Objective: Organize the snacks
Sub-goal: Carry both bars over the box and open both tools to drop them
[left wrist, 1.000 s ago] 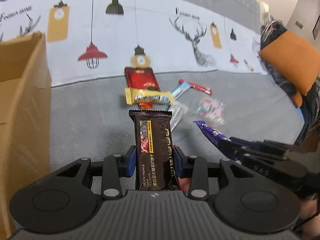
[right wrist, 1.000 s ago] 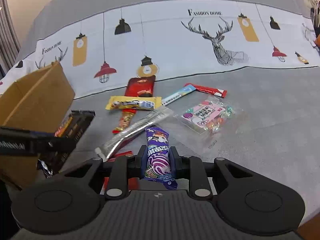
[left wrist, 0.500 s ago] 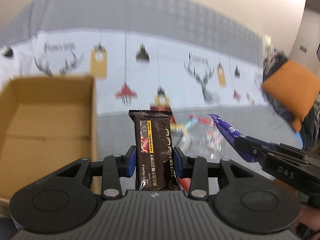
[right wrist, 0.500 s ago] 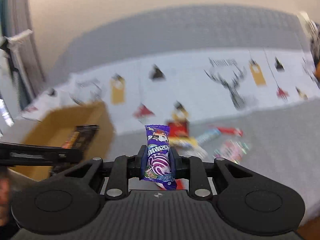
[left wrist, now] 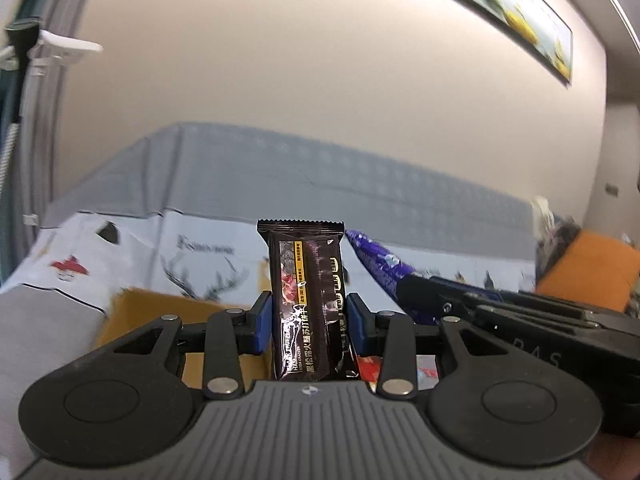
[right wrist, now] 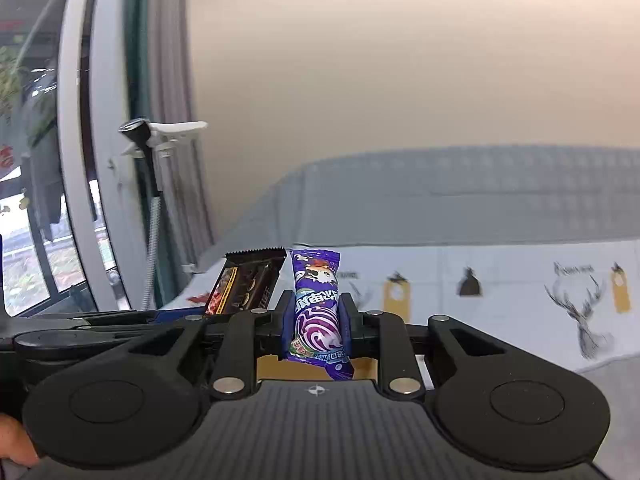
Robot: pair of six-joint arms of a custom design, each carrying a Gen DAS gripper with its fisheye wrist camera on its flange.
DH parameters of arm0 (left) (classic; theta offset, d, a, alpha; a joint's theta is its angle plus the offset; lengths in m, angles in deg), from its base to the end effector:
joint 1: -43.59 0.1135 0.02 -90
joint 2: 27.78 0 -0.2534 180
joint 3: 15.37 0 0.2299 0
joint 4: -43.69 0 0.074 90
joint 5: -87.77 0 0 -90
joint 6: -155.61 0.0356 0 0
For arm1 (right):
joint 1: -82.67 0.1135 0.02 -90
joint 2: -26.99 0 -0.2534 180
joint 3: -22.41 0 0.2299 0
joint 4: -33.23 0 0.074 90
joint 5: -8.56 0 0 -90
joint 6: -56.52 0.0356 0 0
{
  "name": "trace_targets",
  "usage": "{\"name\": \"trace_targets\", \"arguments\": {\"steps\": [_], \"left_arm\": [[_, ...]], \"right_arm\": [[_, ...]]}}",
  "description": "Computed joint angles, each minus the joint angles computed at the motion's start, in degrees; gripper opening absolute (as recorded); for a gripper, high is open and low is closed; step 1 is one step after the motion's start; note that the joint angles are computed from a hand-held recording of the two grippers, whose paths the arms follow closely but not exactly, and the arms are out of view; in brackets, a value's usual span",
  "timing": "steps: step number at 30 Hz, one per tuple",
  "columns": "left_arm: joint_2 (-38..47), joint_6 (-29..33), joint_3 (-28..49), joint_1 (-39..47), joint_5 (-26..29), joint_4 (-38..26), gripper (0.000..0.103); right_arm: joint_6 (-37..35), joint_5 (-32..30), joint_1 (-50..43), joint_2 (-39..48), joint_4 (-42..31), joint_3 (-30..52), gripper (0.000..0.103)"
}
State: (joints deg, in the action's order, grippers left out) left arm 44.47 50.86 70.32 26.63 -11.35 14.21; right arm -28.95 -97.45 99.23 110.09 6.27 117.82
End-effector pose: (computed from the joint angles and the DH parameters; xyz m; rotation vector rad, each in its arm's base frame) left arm 0.2611 -0.0737 0.3781 -0.0754 1.8523 -0.2387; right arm 0.3028 0.1003 0.3867 -0.3907 1.8050 0.5133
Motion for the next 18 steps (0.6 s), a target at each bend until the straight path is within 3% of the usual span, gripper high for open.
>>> {"name": "trace_targets", "arguments": {"steps": [6,11,18], "left_arm": [[1.0,-2.0,-4.4,10.2,8.3,4.1,0.042],[7.3,-3.1,-6.9,16.2,13.0,6.1,0.042],[18.2,0.1,-5.3,20.7,14.2,6.5,0.042]], "right_arm": [[-2.1,4.3,6.3,8.0,-2.7,7.8,0.024],[-2.5,7.1,10.1,16.7,-5.0,12.2,0.024],[-2.3,8.3,12.1,28.5,-9.6,19.9,0.024]]}}
